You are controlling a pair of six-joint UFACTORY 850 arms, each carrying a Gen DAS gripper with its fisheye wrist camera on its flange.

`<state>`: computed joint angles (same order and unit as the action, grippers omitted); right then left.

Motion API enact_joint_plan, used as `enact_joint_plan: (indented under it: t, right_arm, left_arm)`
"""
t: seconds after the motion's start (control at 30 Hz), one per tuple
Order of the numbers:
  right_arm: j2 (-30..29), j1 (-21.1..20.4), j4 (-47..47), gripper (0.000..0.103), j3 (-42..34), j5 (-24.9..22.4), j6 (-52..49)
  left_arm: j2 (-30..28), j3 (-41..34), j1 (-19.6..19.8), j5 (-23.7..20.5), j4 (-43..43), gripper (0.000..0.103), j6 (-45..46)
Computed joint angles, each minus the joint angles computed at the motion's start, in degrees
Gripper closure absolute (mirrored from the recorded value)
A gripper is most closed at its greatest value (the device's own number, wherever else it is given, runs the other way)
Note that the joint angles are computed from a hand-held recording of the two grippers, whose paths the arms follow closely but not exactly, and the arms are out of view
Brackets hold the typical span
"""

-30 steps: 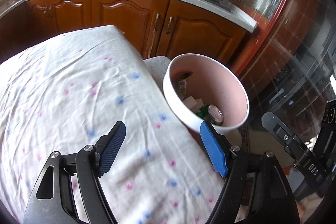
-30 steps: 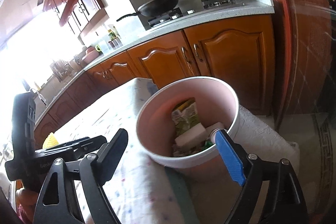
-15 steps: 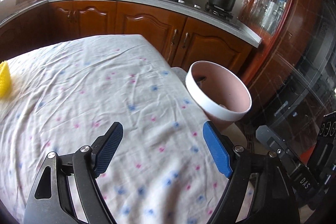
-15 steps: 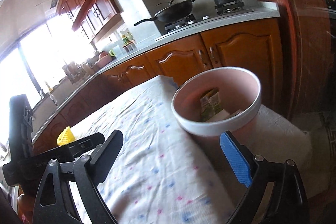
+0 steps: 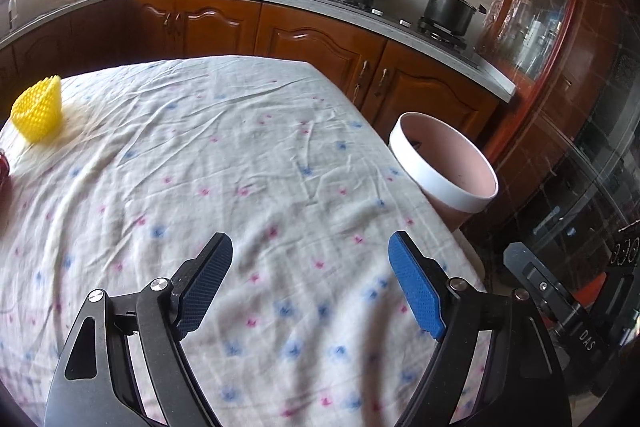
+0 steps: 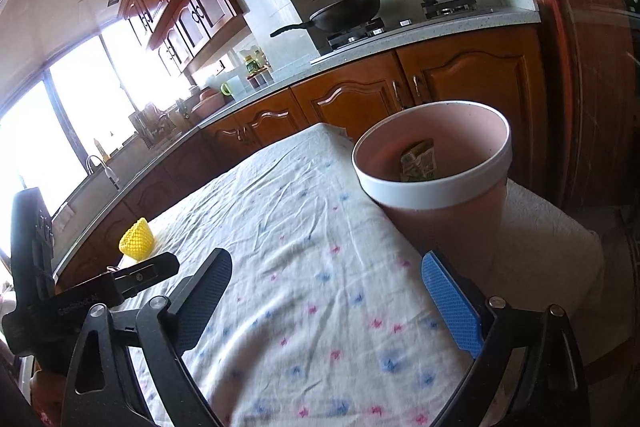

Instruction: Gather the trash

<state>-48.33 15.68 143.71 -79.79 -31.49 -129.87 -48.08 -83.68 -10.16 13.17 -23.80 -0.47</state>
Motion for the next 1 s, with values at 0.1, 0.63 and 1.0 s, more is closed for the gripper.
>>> enact_joint_plan:
  t: [0.1, 0.63, 1.0]
  right_arm:
    - [0.4, 0.2, 1.2, 0.003, 1.1, -0.3, -1.3]
    - [6.4, 3.6, 31.9, 0.0, 13.2, -15.6, -36.2]
    - [6.1, 5.4, 34.5, 0.0, 13.1, -19.3, -41.9]
  left_arm:
    - [0.6, 1.9, 0.0, 2.0, 1.0, 0.018, -2.1]
    - [5.2, 12.3, -4.5, 25.5, -14.3, 0.0, 14.7]
    - [5.4, 15.9, -6.9, 33.2, -16.6, 0.0, 17.5]
